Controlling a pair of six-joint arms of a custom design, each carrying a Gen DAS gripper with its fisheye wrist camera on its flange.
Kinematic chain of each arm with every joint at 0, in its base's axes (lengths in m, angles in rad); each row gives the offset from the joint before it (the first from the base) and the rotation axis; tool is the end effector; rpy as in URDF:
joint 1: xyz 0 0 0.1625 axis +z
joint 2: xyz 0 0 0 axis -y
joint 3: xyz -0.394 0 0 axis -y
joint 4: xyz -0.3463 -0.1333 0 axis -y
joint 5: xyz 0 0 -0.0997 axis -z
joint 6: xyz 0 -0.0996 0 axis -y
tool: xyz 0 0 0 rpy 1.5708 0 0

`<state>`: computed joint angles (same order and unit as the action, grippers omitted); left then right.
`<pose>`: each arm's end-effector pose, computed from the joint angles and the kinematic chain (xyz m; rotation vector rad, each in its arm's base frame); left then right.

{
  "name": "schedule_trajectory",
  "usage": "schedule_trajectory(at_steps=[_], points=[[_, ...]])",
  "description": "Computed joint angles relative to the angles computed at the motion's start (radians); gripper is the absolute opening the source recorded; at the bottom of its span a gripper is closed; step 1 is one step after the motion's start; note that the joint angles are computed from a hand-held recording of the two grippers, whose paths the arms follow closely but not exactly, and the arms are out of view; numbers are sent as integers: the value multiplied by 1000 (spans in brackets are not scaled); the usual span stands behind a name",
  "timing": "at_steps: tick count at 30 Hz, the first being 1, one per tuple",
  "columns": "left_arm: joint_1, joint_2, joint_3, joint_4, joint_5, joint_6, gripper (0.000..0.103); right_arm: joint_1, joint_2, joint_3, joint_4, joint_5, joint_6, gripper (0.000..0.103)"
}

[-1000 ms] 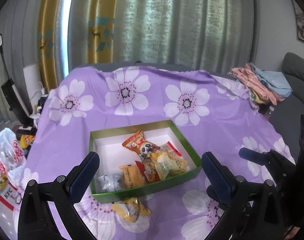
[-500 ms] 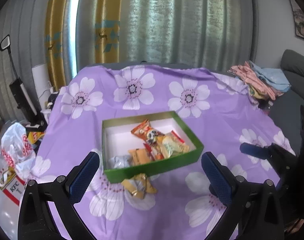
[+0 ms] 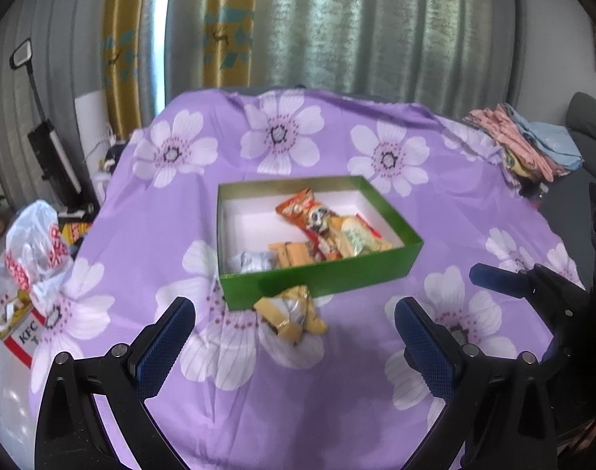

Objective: Organize snacks
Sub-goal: 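Withdraw the left tool and move it toward the yellow crinkled packet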

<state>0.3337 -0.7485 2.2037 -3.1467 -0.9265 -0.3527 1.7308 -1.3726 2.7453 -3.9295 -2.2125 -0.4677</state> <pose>-0.3498 -0.3257 0.0196 1.0959 2.4406 -0.7505 0.1153 -0.2521 0.2483 0.3017 -2.1859 1.0427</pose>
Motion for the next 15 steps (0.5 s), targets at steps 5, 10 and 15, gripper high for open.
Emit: schedule_trajectory(at_steps=[5, 10, 15], points=[[33, 9, 3, 13, -16, -13, 101, -34, 61, -5, -26, 8, -8, 102], [94, 11, 10, 10, -61, -20, 101, -72, 97, -8, -34, 29, -11, 102], [175, 10, 15, 6, -157, -38, 101, -131, 130, -5, -35, 64, -20, 102]])
